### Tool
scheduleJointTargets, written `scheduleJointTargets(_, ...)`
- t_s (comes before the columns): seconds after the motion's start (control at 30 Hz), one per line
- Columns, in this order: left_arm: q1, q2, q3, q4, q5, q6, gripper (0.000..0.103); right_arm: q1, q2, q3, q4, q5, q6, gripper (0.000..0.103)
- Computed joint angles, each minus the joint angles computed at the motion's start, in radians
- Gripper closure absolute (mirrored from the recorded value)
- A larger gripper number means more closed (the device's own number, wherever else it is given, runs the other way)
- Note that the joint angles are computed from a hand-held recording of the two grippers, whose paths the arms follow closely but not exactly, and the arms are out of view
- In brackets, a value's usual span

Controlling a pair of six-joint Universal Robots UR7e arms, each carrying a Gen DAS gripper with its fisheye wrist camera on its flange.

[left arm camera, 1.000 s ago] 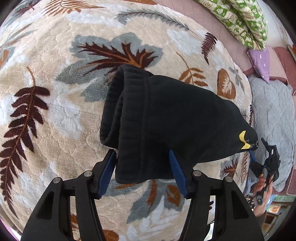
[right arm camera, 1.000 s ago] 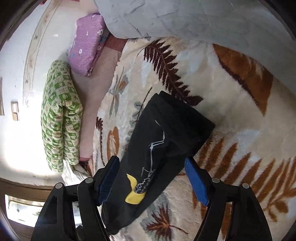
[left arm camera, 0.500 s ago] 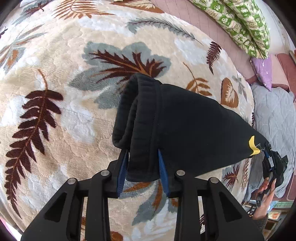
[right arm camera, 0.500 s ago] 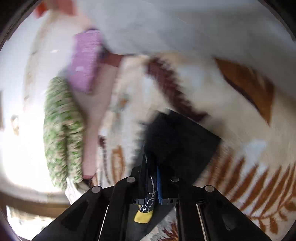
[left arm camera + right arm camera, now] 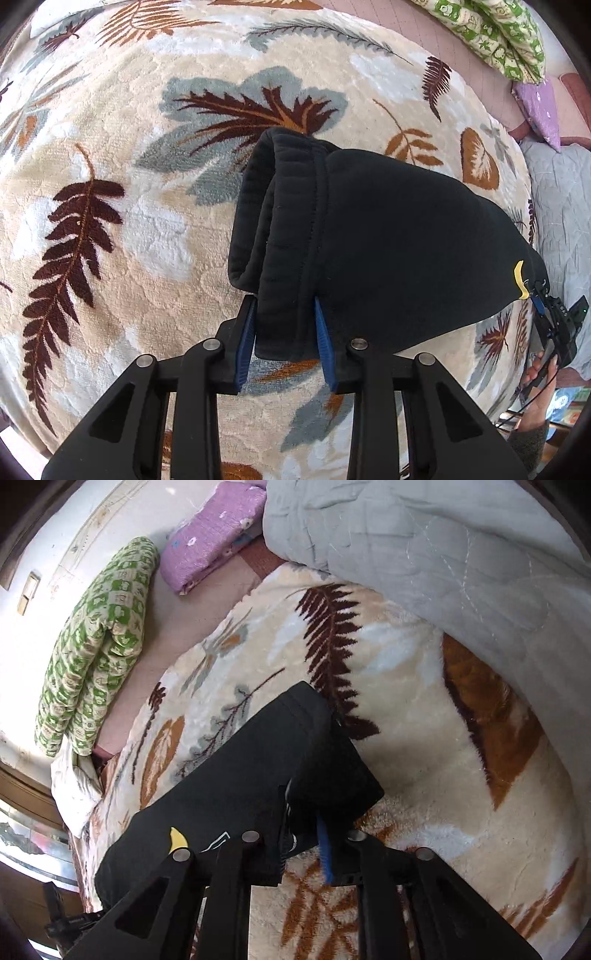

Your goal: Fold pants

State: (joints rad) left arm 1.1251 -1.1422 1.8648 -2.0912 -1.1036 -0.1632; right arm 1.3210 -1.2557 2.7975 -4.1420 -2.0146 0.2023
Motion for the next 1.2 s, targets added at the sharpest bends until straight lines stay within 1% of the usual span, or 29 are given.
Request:
scheduleJointTargets(0.03,0.000,-0.007,0.000,-0.002,-0.009,0.008,0.074,0.003,-0.027,0.008,0.024,0.005,0.019,0.078)
scheduleJointTargets(0.07,-0.004,-0.021,0.005,-0.006,-0.012,0.023,0.074,0.011,-0.059,0.013,0.060,0.003,0.037,0.072)
scheduleJointTargets(0.13,-0.012,-0.056,0.012,-0.014,-0.019,0.051,0.074,0.062,-0.120,0.021,0.123,-0.050,0.066,0.071)
scheduleJointTargets(0.2,-0.020,-0.091,0.013,-0.018,-0.031,0.075,0.074,0.157,-0.182,0.024,0.180,-0.139,0.068,0.070)
scheduleJointTargets(0.23,-0.033,-0.105,0.014,-0.028,-0.013,0.089,0.074,0.212,-0.210,0.019,0.214,-0.189,0.069,0.069)
scheduleJointTargets(0.27,-0.047,-0.116,0.015,-0.037,0.014,0.105,0.074,0.264,-0.230,0.008,0.246,-0.237,0.067,0.066)
scheduleJointTargets(0.3,-0.061,-0.122,0.014,-0.049,0.035,0.119,0.074,0.329,-0.245,-0.011,0.279,-0.285,0.053,0.059)
scheduleJointTargets(0.33,-0.071,-0.129,0.009,-0.064,0.040,0.136,0.073,0.368,-0.255,-0.027,0.307,-0.303,0.037,0.053)
scheduleJointTargets(0.37,-0.078,-0.127,-0.001,-0.062,0.036,0.144,0.067,0.414,-0.270,-0.059,0.377,-0.301,0.006,0.043)
scheduleJointTargets(0.4,-0.087,-0.118,-0.017,-0.051,0.032,0.148,0.065,0.445,-0.274,-0.092,0.447,-0.295,-0.017,0.040)
scheduleJointTargets(0.43,-0.096,-0.098,-0.038,-0.043,0.026,0.154,0.061,0.471,-0.260,-0.127,0.495,-0.282,-0.049,0.040)
scheduleJointTargets(0.47,-0.106,-0.079,-0.056,-0.029,0.017,0.173,0.060,0.481,-0.246,-0.158,0.539,-0.251,-0.081,0.040)
scheduleJointTargets(0.53,-0.128,-0.029,-0.092,0.006,0.007,0.223,0.059,0.484,-0.190,-0.244,0.650,-0.182,-0.143,0.040)
scheduleJointTargets(0.6,-0.140,0.022,-0.138,0.061,-0.001,0.276,0.057,0.481,-0.104,-0.341,0.747,-0.159,-0.187,0.040)
scheduleJointTargets(0.63,-0.146,0.058,-0.166,0.090,0.004,0.304,0.057,0.473,-0.076,-0.376,0.789,-0.139,-0.204,0.041)
scheduleJointTargets(0.67,-0.152,0.090,-0.185,0.097,0.005,0.320,0.057,0.457,-0.034,-0.431,0.860,-0.113,-0.226,0.042)
scheduleJointTargets(0.73,-0.151,0.141,-0.226,0.120,0.007,0.363,0.057,0.437,0.056,-0.524,0.946,-0.106,-0.271,0.042)
scheduleJointTargets(0.87,-0.145,0.215,-0.280,0.154,0.019,0.406,0.057,0.398,0.183,-0.665,1.087,-0.143,-0.351,0.042)
scheduleJointTargets(0.97,-0.137,0.252,-0.308,0.161,0.040,0.431,0.057,0.362,0.232,-0.722,1.157,-0.157,-0.393,0.042)
scheduleJointTargets(1.03,-0.131,0.271,-0.329,0.183,0.039,0.443,0.057,0.340,0.243,-0.750,1.228,-0.122,-0.391,0.042)
scheduleJointTargets(1.07,-0.130,0.281,-0.336,0.187,0.046,0.444,0.057,0.331,0.244,-0.758,1.262,-0.098,-0.405,0.042)
scheduleJointTargets(1.1,-0.129,0.288,-0.339,0.186,0.052,0.445,0.057,0.334,0.249,-0.765,1.284,-0.107,-0.417,0.042)
scheduleJointTargets(1.2,-0.127,0.305,-0.349,0.206,0.047,0.449,0.057,0.334,0.250,-0.779,1.365,-0.091,-0.436,0.042)
